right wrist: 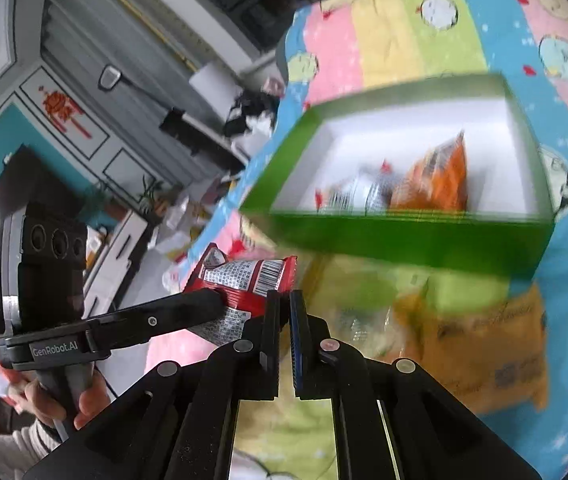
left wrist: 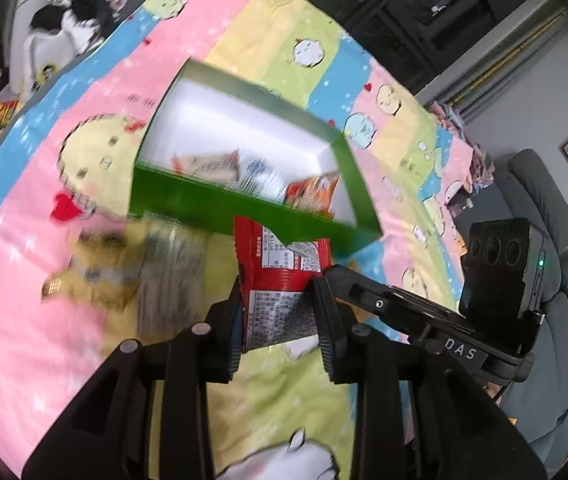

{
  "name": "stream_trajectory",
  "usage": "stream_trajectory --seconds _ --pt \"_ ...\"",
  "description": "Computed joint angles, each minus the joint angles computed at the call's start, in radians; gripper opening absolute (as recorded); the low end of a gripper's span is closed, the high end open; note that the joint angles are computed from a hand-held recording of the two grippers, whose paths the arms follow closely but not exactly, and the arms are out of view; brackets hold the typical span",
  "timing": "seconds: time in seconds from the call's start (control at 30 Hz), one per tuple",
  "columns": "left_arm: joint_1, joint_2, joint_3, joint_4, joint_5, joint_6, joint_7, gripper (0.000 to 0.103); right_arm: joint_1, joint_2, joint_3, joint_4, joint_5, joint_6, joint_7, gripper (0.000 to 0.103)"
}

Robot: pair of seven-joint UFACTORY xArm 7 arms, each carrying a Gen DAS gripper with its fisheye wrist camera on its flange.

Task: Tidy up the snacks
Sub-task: 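Lower the red-and-white packet into the box and open the left gripper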

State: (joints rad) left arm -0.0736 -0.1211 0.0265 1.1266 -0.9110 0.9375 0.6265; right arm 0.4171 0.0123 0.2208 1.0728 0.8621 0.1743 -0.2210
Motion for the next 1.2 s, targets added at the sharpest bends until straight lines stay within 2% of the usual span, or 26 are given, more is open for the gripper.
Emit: stream_trajectory --seconds 0.37,0.53,0.57,0.63,0.7,0.8,1.0,1.03,1.07,1.1,1.2 --pt "0.033 0.265 -0.074 0.312 0.001 0.031 -0.061 0.031 -0.099 0.116 0.004 0.143 -0.065 0.002 0.036 0.007" --pt "0.051 0.355 -0.115 0.396 0.041 0.027 -0.118 0.033 -0.122 0.176 -0.006 0.191 -0.195 0.023 0.145 0.007" --pt "0.052 0.369 -0.121 0.409 0.052 0.023 -0.129 0.035 -0.123 0.187 -0.011 0.200 -0.232 0.028 0.174 0.007" --pt "0.046 0.394 -0.126 0.430 0.102 0.000 -0.173 0.051 -0.119 0.199 -0.022 0.204 -0.308 0.030 0.237 0.007" --pt "0.045 0.402 -0.133 0.438 0.141 -0.027 -0.202 0.053 -0.115 0.209 -0.036 0.208 -0.383 0.039 0.311 0.007" --pt "0.060 0.395 -0.144 0.436 0.141 -0.053 -0.202 0.073 -0.147 0.200 -0.003 0.189 -0.380 0.030 0.327 0.008" --pt "0.082 0.339 -0.137 0.381 0.126 -0.081 -0.189 0.073 -0.173 0.150 0.023 0.137 -0.344 0.008 0.312 0.009" --pt "0.087 0.320 -0.134 0.361 0.118 -0.082 -0.181 0.075 -0.173 0.134 0.026 0.122 -0.332 0.003 0.305 0.010" --pt "0.087 0.310 -0.130 0.349 0.117 -0.083 -0.178 0.077 -0.174 0.119 0.030 0.107 -0.313 -0.001 0.292 0.016" --pt "0.088 0.295 -0.126 0.333 0.115 -0.085 -0.173 0.079 -0.173 0.100 0.034 0.088 -0.288 -0.007 0.276 0.026" --pt "0.089 0.238 -0.110 0.269 0.098 -0.084 -0.148 0.080 -0.146 0.056 0.016 0.043 -0.280 -0.017 0.284 0.046"
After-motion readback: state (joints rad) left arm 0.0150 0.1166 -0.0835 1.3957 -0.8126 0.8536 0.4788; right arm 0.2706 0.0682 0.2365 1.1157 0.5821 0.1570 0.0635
